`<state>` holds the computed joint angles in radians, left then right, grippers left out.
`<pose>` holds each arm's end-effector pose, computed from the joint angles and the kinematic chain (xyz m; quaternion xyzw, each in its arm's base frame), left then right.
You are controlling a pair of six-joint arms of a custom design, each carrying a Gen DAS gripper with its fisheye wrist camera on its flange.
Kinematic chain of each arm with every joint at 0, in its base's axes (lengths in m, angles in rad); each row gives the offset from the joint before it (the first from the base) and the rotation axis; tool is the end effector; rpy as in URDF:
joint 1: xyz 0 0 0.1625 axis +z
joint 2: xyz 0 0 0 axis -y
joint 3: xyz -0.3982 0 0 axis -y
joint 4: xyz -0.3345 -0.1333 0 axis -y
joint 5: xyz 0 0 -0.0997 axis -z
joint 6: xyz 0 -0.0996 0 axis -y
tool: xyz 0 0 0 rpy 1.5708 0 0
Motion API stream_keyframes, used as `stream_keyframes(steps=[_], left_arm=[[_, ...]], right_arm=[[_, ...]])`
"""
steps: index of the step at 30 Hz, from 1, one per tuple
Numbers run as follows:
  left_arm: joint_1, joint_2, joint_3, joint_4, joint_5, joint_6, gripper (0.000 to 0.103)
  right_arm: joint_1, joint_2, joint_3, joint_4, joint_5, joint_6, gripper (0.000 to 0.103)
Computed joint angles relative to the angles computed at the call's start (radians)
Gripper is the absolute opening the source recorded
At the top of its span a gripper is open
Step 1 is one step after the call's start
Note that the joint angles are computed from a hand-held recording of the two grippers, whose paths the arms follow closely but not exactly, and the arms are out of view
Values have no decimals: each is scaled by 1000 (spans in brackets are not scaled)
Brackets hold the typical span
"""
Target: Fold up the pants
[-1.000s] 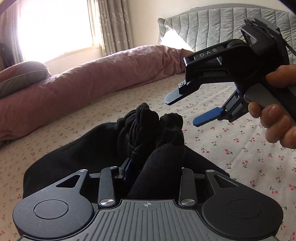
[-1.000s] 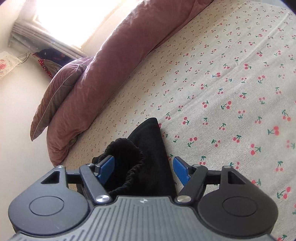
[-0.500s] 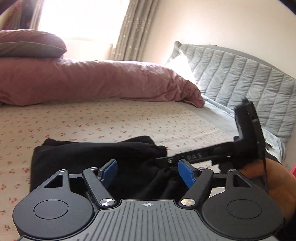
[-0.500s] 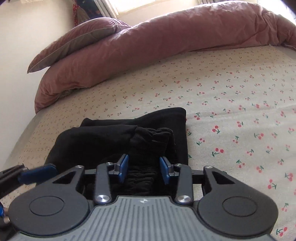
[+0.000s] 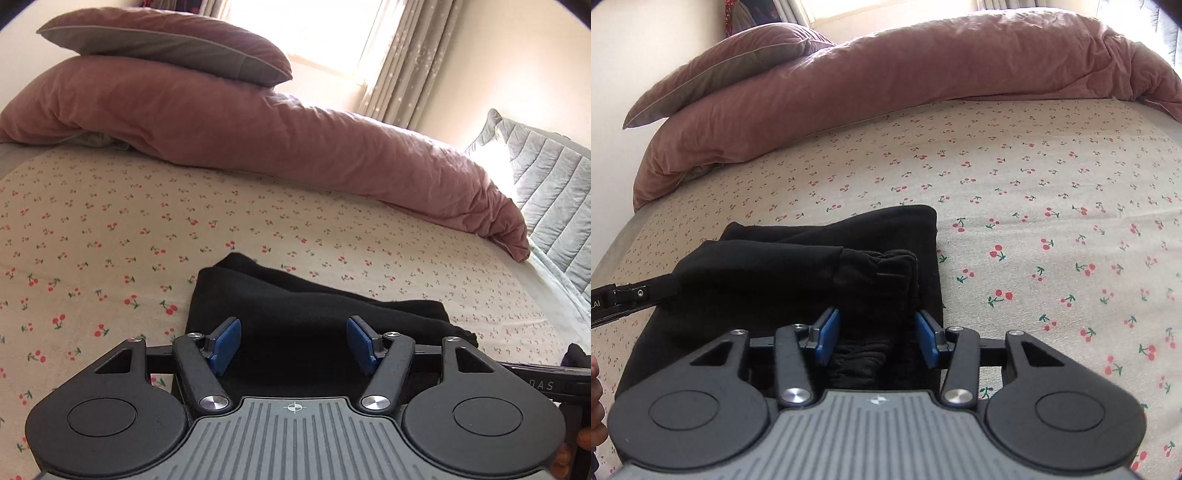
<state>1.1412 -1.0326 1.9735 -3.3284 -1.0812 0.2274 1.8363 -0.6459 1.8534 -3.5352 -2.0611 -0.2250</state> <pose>-0.0584 -0.5600 0.2466 0.1962 0.8739 -0.4057 0.1824 0.2328 -0.5270 0.0941 0.1319 -0.8963 0.3629 0.2182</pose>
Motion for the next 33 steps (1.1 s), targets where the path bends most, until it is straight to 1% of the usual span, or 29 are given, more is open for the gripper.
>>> stream_keyframes(steps=[1,2,3,4,6,8,9,10,11,13,15,17,20,24,27,31,33], left_arm=[[-6,12,-18,-6,18,16,64],[-7,26,-44,8,28,18,64],[2,42,-85,55,19,6,63],[14,57,-121,96,9,-18,63],[43,93,-185,174,-3,-88,61],[57,118,-205,169,-10,-79,61],[56,123,-205,161,-7,-65,61],[53,125,-203,158,-2,-53,61],[52,125,-203,159,-2,-51,61],[56,126,-207,164,-8,-58,61],[61,128,-212,162,-12,-65,61],[62,136,-209,143,-3,-55,61],[48,159,-196,89,43,-9,61],[31,191,-178,6,97,66,61],[31,182,-170,-2,89,60,60],[29,139,-145,13,74,33,61],[25,107,-123,23,91,-9,61]], right_arm=[[19,13,1,-62,-20,-31,49],[35,31,-3,-125,-23,-80,49],[49,46,-7,-172,-10,-125,49],[58,53,-7,-194,11,-151,49],[77,74,-23,-195,30,-188,49],[88,97,-44,-159,16,-221,49],[89,102,-52,-124,5,-214,48],[86,111,-72,-58,-22,-188,48],[84,124,-84,-31,-50,-182,47],[91,152,-100,-46,-93,-217,46],[105,159,-114,-28,-131,-204,46],[112,169,-114,-37,-156,-215,46],[119,181,-108,-58,-177,-234,46],[114,170,-92,-59,-170,-222,46],[120,189,-110,-70,-188,-244,46],[129,211,-119,-101,-206,-273,46],[129,212,-121,-101,-204,-273,46]])
